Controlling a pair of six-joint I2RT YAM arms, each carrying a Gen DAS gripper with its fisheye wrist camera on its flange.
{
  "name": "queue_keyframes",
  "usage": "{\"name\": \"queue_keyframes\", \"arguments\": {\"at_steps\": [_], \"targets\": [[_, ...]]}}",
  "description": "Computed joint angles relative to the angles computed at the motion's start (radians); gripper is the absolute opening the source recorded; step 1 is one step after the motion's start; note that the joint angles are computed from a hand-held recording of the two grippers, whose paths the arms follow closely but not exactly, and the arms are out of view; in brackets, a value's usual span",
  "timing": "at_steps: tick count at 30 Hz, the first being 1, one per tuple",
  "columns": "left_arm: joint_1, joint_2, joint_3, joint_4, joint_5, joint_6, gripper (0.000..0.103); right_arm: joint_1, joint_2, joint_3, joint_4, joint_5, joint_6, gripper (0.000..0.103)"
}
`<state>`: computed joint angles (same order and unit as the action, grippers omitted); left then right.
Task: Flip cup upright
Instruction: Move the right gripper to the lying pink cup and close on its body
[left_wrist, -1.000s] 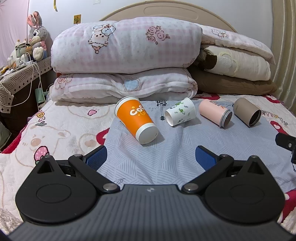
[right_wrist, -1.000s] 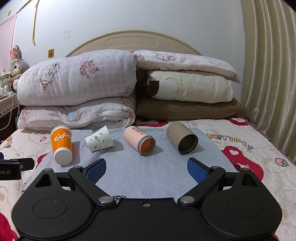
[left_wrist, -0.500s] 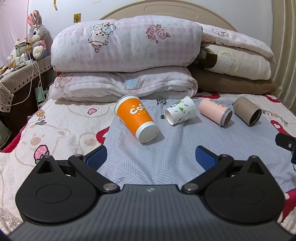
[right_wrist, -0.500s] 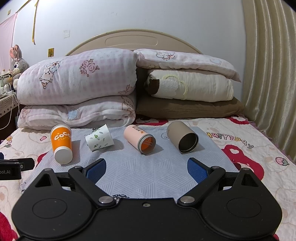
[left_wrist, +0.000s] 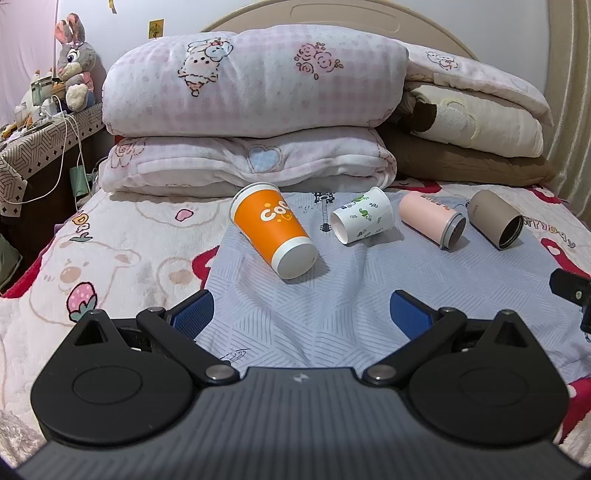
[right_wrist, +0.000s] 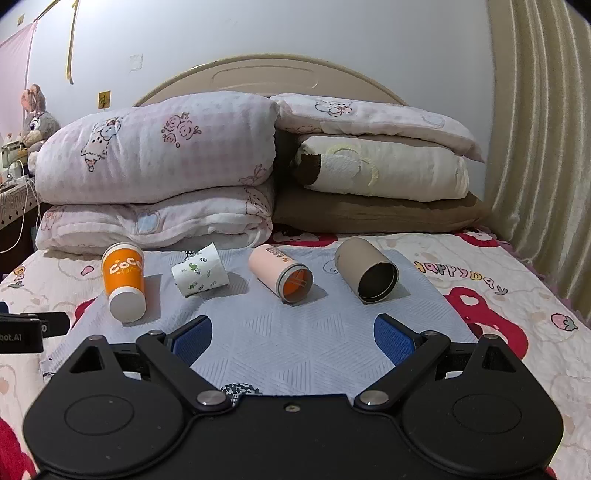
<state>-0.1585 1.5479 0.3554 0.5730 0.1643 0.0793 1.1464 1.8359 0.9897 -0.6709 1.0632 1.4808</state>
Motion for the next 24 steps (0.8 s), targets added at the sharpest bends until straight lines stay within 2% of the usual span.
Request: {"name": "queue_keyframes", "arguments": {"at_steps": [4,7,11,13,15,18,24], "targets": [[-0.015,-0.044,0.077,-0.146,0.012,-0.01,0.103,-0.012,-0.043,-0.026,0.048,0.008,-0.109,0.097],[-0.038,-0.063,0.142,-0.238,0.009,-0.023,0.103,-0.037,-0.113,-0.081,0.15,0.014,-0.264,0.097],[-0.078,-0.028,0.266,-0.338,0.02,-0.051,0.103,-0.105,-0.246,-0.211,0.448,-0.037,-0.659,0.097],[-0.102,0.016,0.349,-0.398,0.031,-0.078,0.103,-0.147,-0.279,-0.248,0.557,-0.065,-0.834,0.097],[-0.134,0.07,0.414,-0.422,0.033,-0.103,0.103,-0.209,-0.309,-0.271,0.629,-0.143,-0.979,0.097],[-0.19,0.17,0.518,-0.45,0.022,-0.119,0.103,-0.332,-0.329,-0.294,0.714,-0.31,-1.121,0.097],[-0.245,0.411,0.771,-0.51,0.031,-0.205,0.101,-0.601,-0.286,-0.269,0.778,-0.715,-1.279,0.094]]}}
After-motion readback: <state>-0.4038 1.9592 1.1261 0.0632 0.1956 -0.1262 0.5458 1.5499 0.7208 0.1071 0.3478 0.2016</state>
